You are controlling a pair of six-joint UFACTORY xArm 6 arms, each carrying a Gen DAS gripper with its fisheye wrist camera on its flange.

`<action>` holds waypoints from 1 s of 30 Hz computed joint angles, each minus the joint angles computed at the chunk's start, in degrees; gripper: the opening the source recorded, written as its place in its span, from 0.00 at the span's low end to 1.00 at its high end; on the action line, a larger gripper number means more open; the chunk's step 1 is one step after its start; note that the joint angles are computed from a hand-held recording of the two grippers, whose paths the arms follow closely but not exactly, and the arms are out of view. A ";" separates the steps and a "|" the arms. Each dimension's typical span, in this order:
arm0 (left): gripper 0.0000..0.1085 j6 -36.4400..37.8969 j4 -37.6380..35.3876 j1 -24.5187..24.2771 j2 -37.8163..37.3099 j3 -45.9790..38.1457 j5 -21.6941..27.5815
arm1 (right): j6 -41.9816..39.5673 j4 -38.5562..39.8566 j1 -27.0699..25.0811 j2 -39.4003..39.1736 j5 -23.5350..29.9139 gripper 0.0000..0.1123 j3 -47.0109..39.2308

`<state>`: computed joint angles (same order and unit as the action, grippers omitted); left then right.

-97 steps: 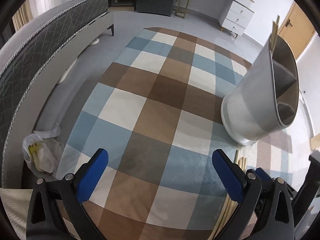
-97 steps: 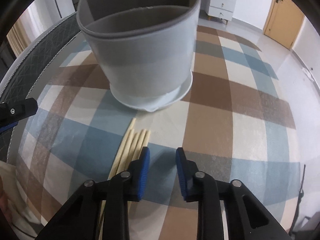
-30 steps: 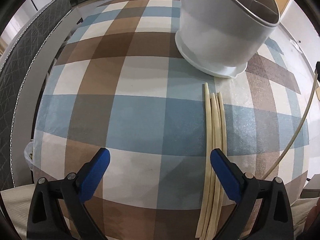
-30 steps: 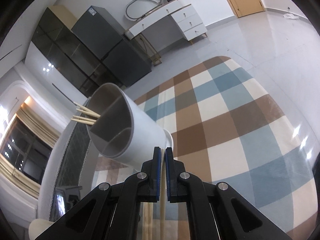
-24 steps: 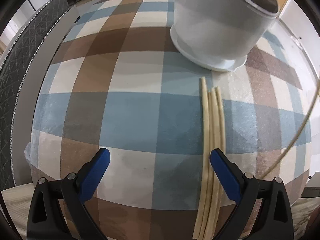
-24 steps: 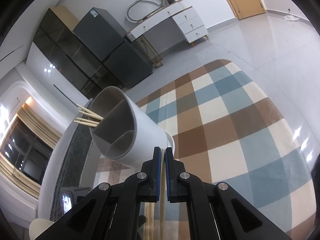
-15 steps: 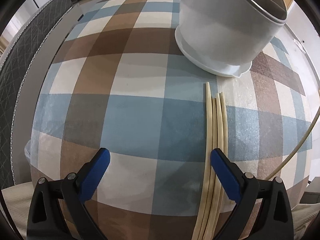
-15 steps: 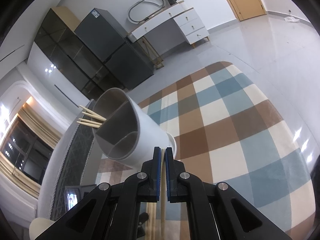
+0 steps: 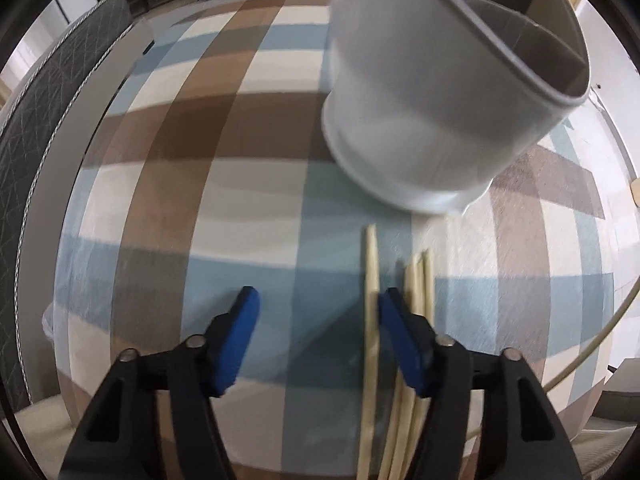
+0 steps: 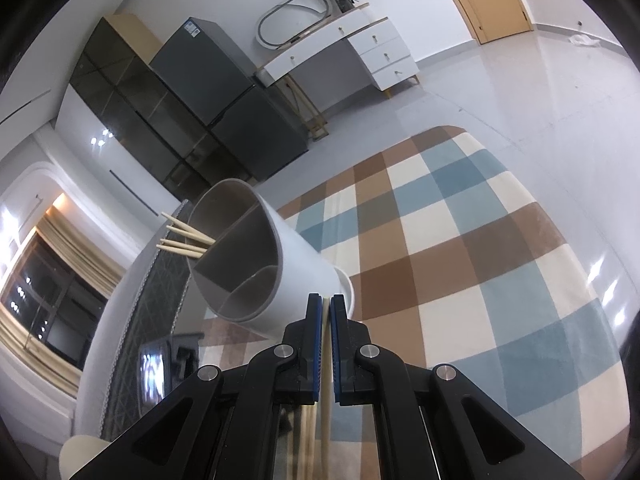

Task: Organize utensils
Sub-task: 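Carry the chopstick with the right tool up over the caddy opening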

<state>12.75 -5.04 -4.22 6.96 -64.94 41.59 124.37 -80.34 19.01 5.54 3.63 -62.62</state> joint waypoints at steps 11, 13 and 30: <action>0.01 7.98 -9.80 -1.38 2.03 -3.07 1.00 | -8.00 6.33 0.58 0.99 1.30 0.03 -0.30; 0.01 10.49 -13.03 -0.72 0.59 -2.02 -0.36 | -9.34 7.42 1.00 1.06 1.79 0.03 -0.34; 0.00 33.35 -41.09 4.90 -19.91 9.80 -3.09 | -13.21 3.40 12.37 -8.00 18.32 0.03 2.43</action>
<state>46.11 -46.13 0.68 -12.95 -55.14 38.51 111.17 -76.94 31.38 -2.46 21.96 -60.19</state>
